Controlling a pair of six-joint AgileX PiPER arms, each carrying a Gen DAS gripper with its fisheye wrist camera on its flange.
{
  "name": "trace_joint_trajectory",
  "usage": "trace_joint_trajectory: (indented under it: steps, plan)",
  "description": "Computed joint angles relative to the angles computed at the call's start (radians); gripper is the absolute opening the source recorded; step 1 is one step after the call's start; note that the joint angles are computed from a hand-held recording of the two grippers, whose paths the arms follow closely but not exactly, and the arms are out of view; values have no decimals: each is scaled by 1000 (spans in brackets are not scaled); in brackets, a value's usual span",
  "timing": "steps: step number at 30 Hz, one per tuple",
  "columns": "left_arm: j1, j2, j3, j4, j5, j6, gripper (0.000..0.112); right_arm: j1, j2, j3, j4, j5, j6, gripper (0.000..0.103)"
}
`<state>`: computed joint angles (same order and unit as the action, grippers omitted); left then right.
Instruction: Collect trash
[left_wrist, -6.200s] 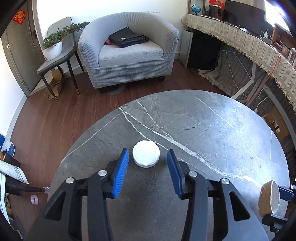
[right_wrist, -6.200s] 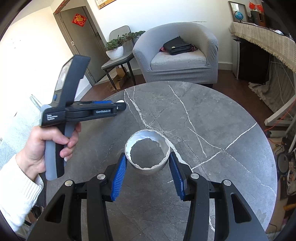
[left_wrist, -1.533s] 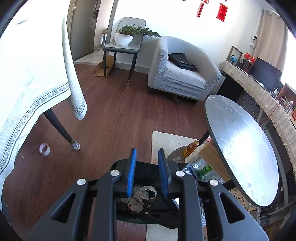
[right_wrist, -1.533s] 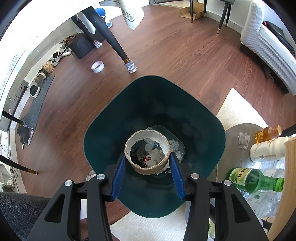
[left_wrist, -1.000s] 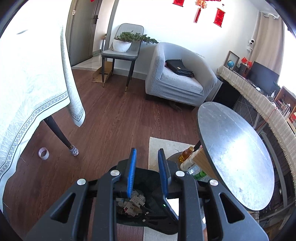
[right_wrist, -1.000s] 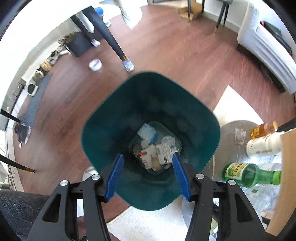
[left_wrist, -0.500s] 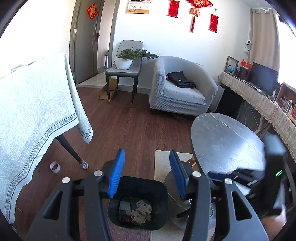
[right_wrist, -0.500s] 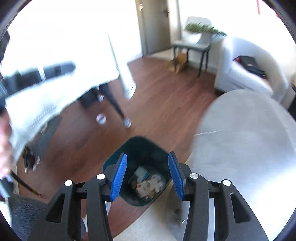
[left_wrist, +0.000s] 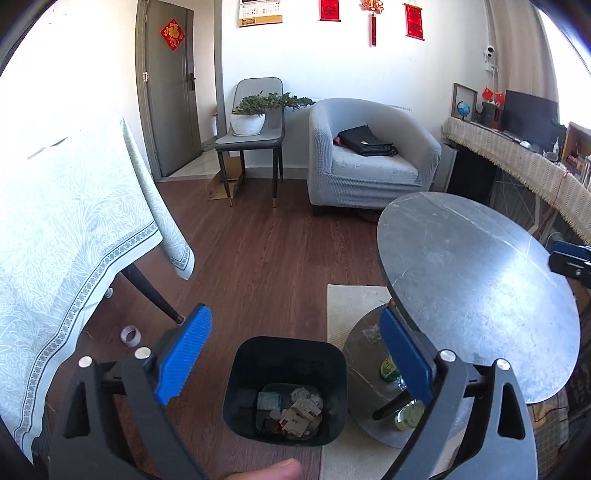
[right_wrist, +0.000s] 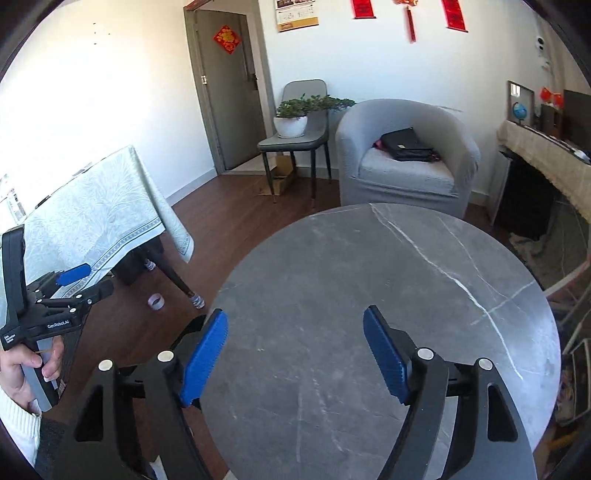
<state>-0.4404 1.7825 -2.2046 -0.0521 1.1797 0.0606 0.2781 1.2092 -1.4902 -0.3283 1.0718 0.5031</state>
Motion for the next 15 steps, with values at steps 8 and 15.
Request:
trace_joint_trajectory:
  steps: [8, 15]
  plan:
    - [-11, -8, 49, -25, 5, -22, 97, -79, -96, 50, 20, 52, -73, 93]
    - [-52, -46, 171, 46, -31, -61, 97, -120, -129, 42, 59, 49, -114, 95]
